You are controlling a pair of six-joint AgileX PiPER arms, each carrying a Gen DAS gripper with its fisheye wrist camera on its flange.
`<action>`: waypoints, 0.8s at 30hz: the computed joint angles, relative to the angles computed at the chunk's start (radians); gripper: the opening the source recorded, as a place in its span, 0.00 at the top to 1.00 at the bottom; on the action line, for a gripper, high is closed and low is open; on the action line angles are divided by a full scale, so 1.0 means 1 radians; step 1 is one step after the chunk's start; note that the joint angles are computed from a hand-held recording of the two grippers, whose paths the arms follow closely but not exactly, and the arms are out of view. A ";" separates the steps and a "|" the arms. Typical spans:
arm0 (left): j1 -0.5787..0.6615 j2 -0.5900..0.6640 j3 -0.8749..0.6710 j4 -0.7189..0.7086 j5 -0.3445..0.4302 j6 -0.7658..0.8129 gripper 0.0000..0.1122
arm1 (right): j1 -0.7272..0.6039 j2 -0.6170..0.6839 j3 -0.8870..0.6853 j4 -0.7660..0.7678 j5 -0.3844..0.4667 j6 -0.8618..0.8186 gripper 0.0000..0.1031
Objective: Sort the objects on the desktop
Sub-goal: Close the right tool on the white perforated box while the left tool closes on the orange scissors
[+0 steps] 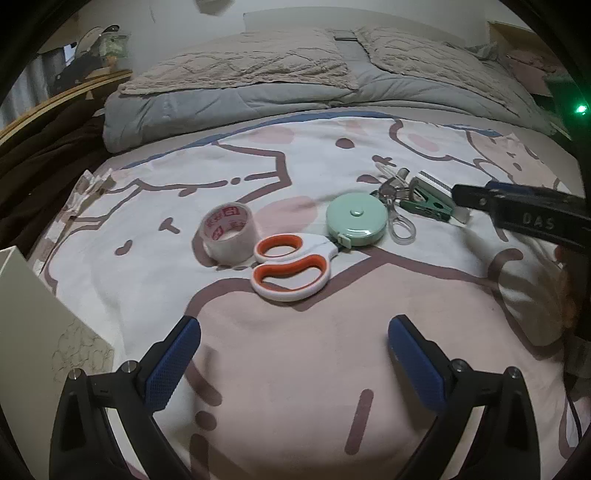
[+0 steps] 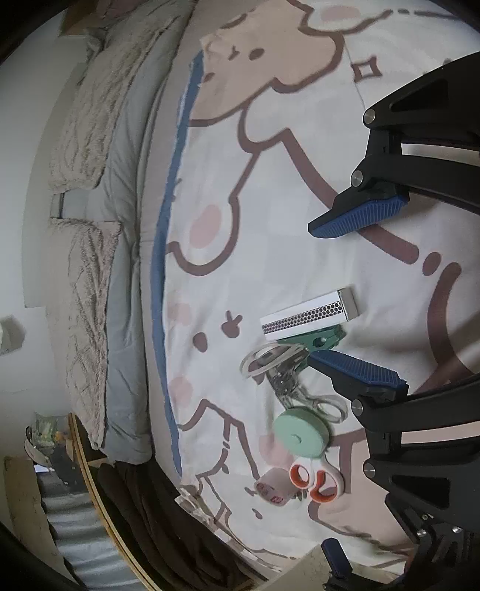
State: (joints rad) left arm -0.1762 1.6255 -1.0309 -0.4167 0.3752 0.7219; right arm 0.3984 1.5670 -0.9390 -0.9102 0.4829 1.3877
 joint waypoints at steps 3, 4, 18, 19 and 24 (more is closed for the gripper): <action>-0.003 0.015 -0.011 0.002 0.000 -0.003 0.10 | -0.011 0.021 0.011 0.002 -0.030 0.009 0.41; 0.001 0.023 -0.019 -0.006 0.004 0.002 0.10 | -0.019 0.025 0.014 0.013 -0.042 0.001 0.49; 0.038 0.122 -0.144 -0.048 0.081 -0.012 0.17 | 0.038 0.048 0.023 -0.124 -0.050 0.101 0.79; 0.037 0.135 -0.159 -0.036 0.094 -0.027 0.17 | 0.045 0.052 0.020 -0.132 -0.044 0.103 0.79; 0.032 0.163 -0.197 -0.001 0.116 -0.076 0.19 | 0.024 0.042 0.040 -0.141 -0.081 0.121 0.79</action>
State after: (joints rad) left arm -0.1437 1.7890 -1.2275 -0.4173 0.4913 0.6458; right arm 0.4223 1.6087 -0.8992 -1.0516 0.4018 1.5087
